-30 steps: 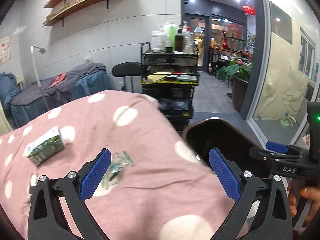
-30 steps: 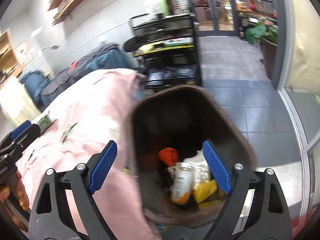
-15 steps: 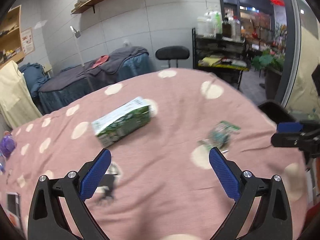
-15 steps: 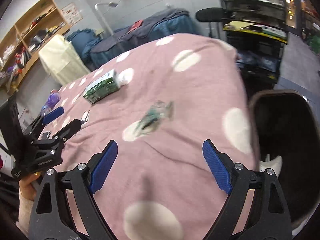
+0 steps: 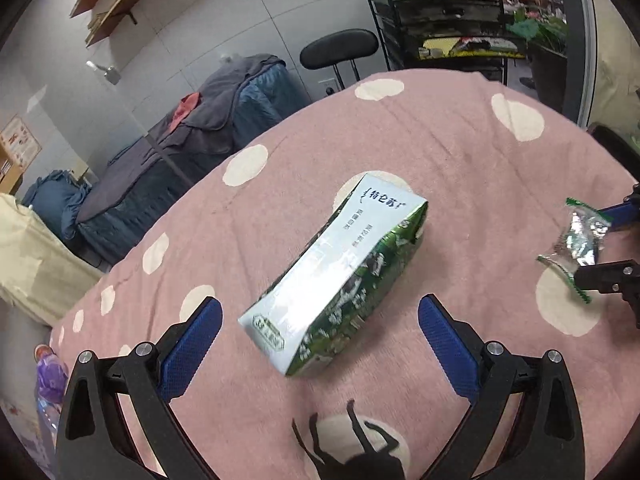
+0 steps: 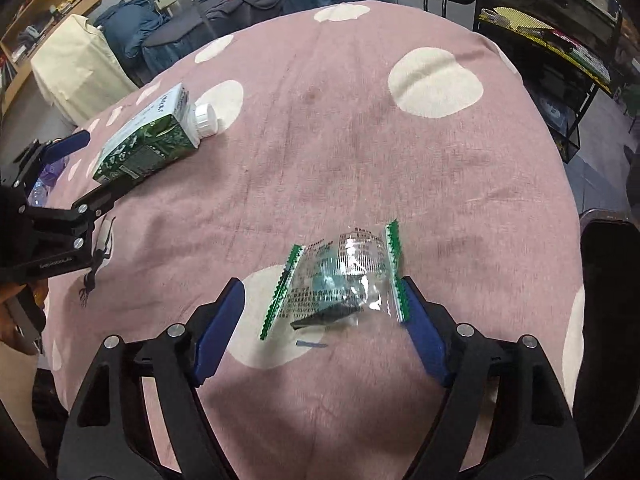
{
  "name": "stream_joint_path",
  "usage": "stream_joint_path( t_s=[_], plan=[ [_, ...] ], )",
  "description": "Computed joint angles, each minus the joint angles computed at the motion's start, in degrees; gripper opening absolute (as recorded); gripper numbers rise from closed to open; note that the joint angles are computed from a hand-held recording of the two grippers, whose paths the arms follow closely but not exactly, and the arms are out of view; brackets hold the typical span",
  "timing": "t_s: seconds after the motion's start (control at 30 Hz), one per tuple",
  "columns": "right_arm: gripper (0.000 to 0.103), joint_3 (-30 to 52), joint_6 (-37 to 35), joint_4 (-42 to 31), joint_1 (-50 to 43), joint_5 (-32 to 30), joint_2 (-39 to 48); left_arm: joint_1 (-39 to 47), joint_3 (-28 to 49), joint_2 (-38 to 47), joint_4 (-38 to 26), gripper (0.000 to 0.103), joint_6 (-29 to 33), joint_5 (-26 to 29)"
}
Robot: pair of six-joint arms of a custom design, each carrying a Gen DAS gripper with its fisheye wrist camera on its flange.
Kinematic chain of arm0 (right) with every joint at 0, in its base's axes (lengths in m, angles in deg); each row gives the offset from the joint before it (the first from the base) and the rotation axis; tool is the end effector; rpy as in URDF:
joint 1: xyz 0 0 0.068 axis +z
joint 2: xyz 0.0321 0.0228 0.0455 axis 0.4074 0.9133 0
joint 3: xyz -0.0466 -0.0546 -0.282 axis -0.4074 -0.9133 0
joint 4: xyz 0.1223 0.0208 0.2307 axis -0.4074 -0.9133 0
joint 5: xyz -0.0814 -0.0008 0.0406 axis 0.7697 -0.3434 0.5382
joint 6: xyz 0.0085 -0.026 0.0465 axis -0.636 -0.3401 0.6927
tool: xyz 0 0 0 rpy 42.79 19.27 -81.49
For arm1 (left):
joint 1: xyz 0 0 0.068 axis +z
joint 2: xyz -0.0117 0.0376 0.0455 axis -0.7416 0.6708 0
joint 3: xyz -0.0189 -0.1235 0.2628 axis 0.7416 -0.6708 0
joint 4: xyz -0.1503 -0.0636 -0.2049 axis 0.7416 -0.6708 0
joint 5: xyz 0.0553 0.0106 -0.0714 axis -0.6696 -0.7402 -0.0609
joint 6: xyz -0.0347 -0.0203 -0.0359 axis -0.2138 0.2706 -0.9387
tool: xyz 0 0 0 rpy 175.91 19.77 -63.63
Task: Collect trash
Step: 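Grasp the clear snack wrapper with the right tool while the left tool grasps the juice carton, then carry the snack wrapper and juice carton in both tools over the bin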
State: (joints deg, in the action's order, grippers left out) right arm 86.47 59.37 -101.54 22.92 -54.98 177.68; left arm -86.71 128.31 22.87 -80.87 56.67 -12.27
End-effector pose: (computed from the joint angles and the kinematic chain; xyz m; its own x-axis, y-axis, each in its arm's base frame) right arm 0.2940 0.0066 0.1869 -0.8762 -0.2435 -0.4160 -0.3563 0.9084 0.2187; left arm 0.2549 -0.1810 0.2162 -0.7420 0.3727 -0.5573 0.1867 0.9132 0.3622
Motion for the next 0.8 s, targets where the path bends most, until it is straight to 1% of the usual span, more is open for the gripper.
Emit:
stream_joint_path(
  t_s=[0.03, 0.1, 0.17, 0.2, 0.23, 0.27, 0.33, 0.37, 0.43, 0.53, 0.7, 0.8],
  plan=[
    [0.077, 0.59, 0.74, 0.45, 0.87, 0.73, 0.96, 0.79, 0.86, 1.19, 0.13, 0.097, 0.92, 0.32],
    [0.071, 1.48, 1.55, 1.25, 2.01, 2.29, 2.05, 2.22, 2.3, 2.94, 0.22, 0.097, 2.76, 2.6],
    [0.062, 2.71, 1.68, 0.82, 3.11, 3.02, 3.79, 2.7, 3.17, 4.16, 0.08, 0.097, 3.79, 3.64],
    [0.059, 3.17, 1.66, 0.47, 3.59, 3.01, 4.61, 2.87, 3.66, 4.85, -0.38, 0.095, 3.78, 4.25],
    [0.054, 3.93, 1.75, 0.42, 4.27, 3.15, 5.66, 3.14, 3.98, 5.38, -0.86, 0.087, 3.45, 5.25],
    [0.04, 4.31, 1.36, 0.21, 4.36, 2.52, 6.2, 3.33, 4.3, 5.98, -1.43, 0.084, 2.97, 5.65],
    [0.026, 5.88, 0.67, -2.26, 3.81, -1.14, 8.11, 2.65, 3.94, 6.52, -1.63, 0.081, 2.5, 3.65],
    [0.024, 6.4, 0.45, -3.0, 3.3, -2.68, 8.84, 2.37, 3.87, 6.47, -1.63, 0.081, 2.32, 3.27],
    [0.02, 6.4, -0.16, -3.26, 2.32, -4.64, 9.11, 2.24, 3.73, 5.99, -1.71, 0.075, 1.33, 3.18],
    [0.018, 5.95, -0.66, -3.52, 0.63, -6.78, 8.26, 2.5, 3.2, 4.85, -1.86, 0.067, -0.97, 3.21],
    [0.018, 3.41, -2.21, -2.67, -0.64, -7.66, 3.12, 2.42, 1.29, 2.5, 0.06, 0.06, -4.26, 4.56],
    [0.018, 0.01, -3.74, -1.58, -1.85, -7.41, -2.37, 1.4, -0.38, 0.65, 1.74, 0.058, -7.51, 5.19]
  ],
)
